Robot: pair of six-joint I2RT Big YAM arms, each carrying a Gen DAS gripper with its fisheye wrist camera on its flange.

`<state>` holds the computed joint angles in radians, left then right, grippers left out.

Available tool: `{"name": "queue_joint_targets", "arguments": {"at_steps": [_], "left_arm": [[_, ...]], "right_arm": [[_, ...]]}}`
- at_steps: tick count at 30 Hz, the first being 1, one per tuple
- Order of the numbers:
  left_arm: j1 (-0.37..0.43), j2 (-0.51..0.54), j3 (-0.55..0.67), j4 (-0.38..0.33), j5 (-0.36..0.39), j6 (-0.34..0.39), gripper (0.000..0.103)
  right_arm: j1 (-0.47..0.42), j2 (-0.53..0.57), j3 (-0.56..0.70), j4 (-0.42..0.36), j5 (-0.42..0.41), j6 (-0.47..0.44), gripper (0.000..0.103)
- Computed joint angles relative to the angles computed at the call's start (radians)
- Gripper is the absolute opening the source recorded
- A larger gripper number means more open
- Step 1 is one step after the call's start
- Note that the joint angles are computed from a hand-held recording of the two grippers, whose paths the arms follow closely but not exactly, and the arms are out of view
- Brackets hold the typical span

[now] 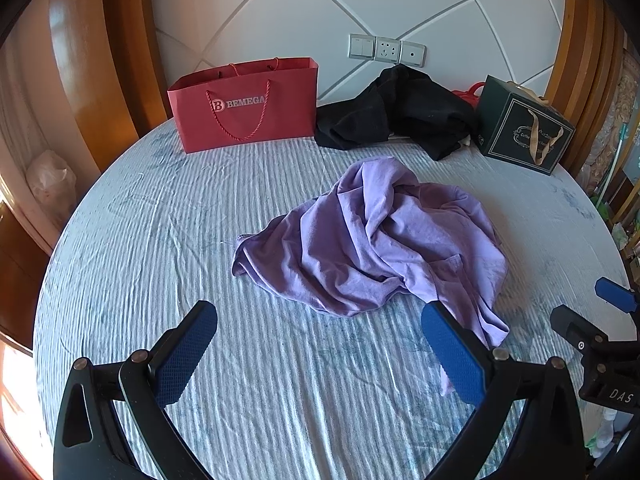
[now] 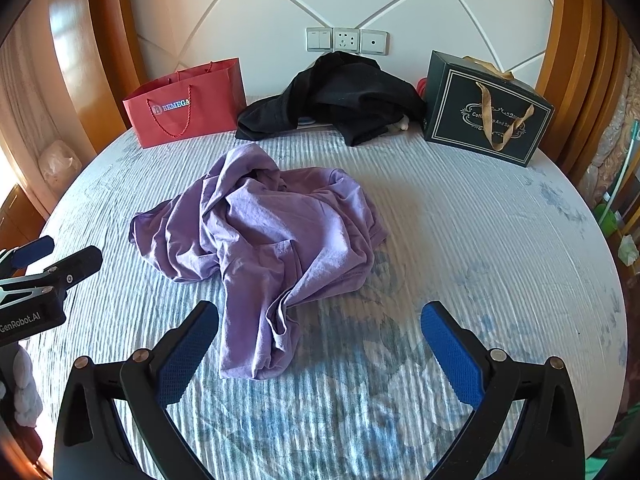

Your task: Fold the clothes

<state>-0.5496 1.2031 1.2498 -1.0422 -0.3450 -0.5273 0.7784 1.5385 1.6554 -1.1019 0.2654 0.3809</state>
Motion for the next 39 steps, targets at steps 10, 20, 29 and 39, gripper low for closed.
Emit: {"name": "queue_joint_targets", "arguments": {"at_steps": [10,20,29,39], "left_arm": [[0.051,0.027,-0.02,0.047,0.028,0.045,0.101],[0.141,0.115,-0.028,0.141,0.127,0.139,0.099],[0.159,0.168,0.008,0.156,0.133,0.179,0.099],[0.211,0.299,0.045,0.165,0.208,0.24,0.057]], "right_arm": [[-0.032,0.023,0.006,0.009,-0.058,0.021,0.076],[-0.043,0.086,0.027,-0.03,-0.163,0.02,0.067],[-0.052,0.131,0.068,-0.056,-0.167,0.024,0.067],[-0.059,0.199,0.114,-0.082,-0.262,0.025,0.057]]}}
